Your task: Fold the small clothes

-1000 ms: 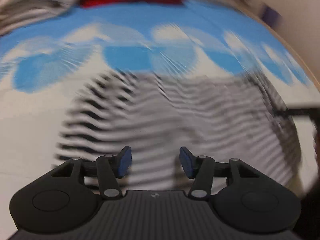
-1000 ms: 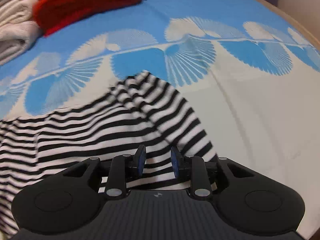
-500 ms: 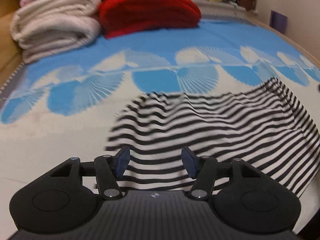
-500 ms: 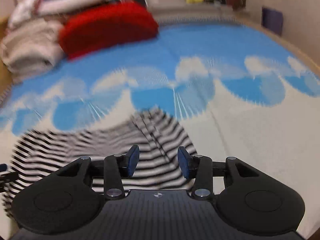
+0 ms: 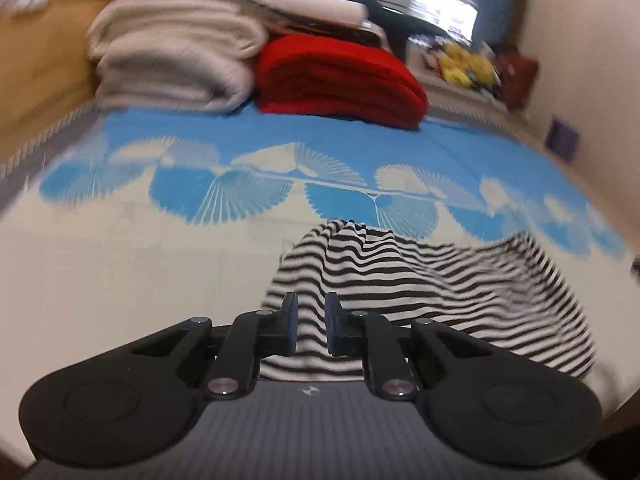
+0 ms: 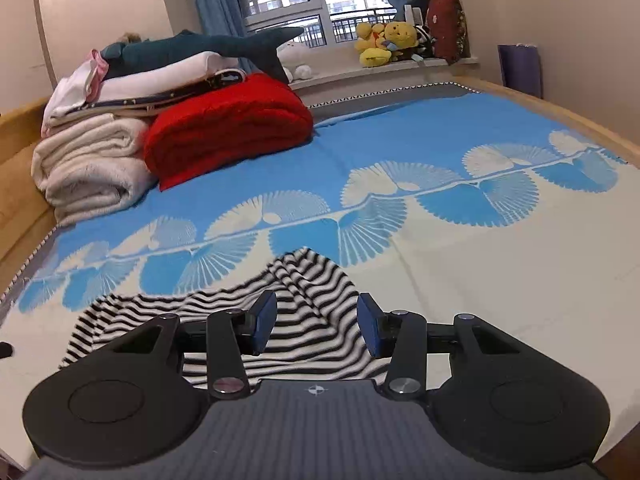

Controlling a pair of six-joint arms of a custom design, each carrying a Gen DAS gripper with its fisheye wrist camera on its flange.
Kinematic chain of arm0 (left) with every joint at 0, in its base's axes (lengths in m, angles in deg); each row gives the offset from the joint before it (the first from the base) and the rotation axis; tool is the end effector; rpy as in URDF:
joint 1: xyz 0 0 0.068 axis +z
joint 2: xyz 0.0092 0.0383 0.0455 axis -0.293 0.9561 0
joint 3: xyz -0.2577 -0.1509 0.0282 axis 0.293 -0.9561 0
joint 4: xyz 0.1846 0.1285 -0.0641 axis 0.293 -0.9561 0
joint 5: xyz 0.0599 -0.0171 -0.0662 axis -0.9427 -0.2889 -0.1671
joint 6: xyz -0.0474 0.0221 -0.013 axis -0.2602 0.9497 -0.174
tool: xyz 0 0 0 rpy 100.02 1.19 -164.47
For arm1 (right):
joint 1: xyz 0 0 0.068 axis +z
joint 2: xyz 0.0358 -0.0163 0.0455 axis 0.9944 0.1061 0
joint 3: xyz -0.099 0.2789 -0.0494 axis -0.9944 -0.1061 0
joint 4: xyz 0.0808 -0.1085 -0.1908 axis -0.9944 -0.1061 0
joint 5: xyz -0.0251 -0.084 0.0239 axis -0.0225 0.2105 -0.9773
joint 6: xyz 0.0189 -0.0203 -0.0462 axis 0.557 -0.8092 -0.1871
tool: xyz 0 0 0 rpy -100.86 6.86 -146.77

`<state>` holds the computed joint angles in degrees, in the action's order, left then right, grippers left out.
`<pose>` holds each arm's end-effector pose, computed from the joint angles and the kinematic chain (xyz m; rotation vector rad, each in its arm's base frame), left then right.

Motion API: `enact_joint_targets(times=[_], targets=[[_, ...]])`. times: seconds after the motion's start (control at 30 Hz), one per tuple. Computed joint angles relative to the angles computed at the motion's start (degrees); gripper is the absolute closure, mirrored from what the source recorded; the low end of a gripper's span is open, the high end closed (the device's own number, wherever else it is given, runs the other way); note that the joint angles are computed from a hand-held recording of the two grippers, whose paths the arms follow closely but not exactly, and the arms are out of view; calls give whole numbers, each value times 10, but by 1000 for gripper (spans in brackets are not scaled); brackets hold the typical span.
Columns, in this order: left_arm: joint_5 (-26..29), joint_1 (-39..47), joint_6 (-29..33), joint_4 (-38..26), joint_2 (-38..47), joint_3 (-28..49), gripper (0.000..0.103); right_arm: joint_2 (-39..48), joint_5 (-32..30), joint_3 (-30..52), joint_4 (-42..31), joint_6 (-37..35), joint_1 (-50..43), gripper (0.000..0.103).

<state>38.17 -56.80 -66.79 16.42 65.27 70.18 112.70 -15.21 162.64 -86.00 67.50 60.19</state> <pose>0.1648 -0.1063 0.2574 -0.5964 2.1880 0.0919 0.3513 -0.1278 0.2898 -0.2797 2.1675 0.4734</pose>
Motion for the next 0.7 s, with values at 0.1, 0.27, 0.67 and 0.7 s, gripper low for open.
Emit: enact_joint_targets(times=[0.1,0.27,0.67,0.7], targets=[[4,-33,-123,-1,-33,-45,88,-6,-3,-16,14,-16,-9,57],[108,5,-227,50,-47,-128,88,1,-10,-6,-28,-62,-14,57],[306,164,-253,259,9,-247,51,31,23,26,-24,-1,-11,57],[308,172,-249,264,9,-249,51,31,23,26,-22,-2,-10,57]])
